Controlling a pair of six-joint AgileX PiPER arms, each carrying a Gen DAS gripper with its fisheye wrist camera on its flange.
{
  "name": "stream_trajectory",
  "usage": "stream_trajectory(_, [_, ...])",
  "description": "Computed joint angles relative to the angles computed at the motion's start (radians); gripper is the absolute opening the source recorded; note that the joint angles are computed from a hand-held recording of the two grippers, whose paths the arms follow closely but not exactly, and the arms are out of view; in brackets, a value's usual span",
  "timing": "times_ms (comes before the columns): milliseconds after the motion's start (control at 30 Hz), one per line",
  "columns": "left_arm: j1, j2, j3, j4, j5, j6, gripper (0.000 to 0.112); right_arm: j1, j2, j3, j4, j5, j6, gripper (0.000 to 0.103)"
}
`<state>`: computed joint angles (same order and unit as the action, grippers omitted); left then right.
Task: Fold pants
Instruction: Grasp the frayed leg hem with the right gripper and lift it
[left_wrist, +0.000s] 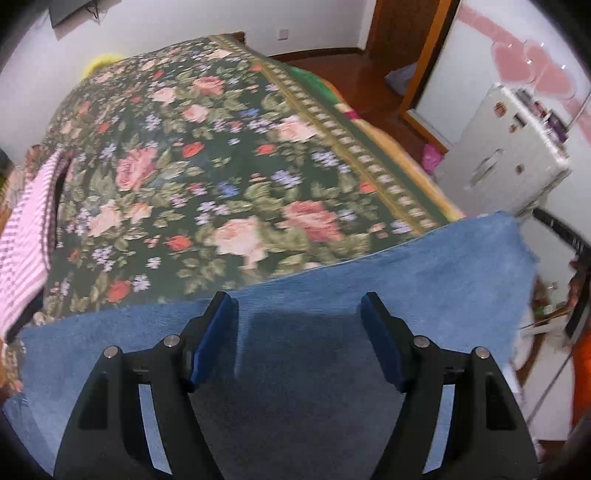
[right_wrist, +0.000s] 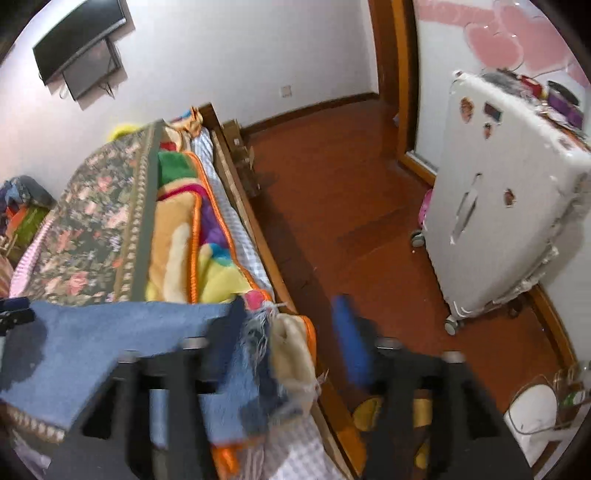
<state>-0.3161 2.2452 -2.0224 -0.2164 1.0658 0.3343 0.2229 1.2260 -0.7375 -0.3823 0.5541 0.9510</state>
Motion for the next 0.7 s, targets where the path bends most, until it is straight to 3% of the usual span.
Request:
stream_trajectory(200, [-0.079, -0.034, 0.025, -0.051, 0.013, 0.028, 0.072, 0.116, -0.143, 0.13, 0.069, -0.038, 0.186, 0.058])
stream_trajectory(467, [-0.21, 0.032, 0.013, -0.069, 0.059, 0.004, 0.072, 0.201, -0.141, 0.25, 0.153, -0.237, 0.348, 0.059])
stream_trajectory(633, [-0.235, 0.047, 0.044, -0.103, 0.059, 0.004, 0.072, 0.124, -0.036, 0.244, 0.405, -0.322, 0.082, 0.059])
stream_trajectory(700, [-0.241, 0.036, 0.082, -0.095, 0.024, 0.014, 0.072, 0.118, -0.01, 0.231, 0.388, -0.336, 0.077, 0.059])
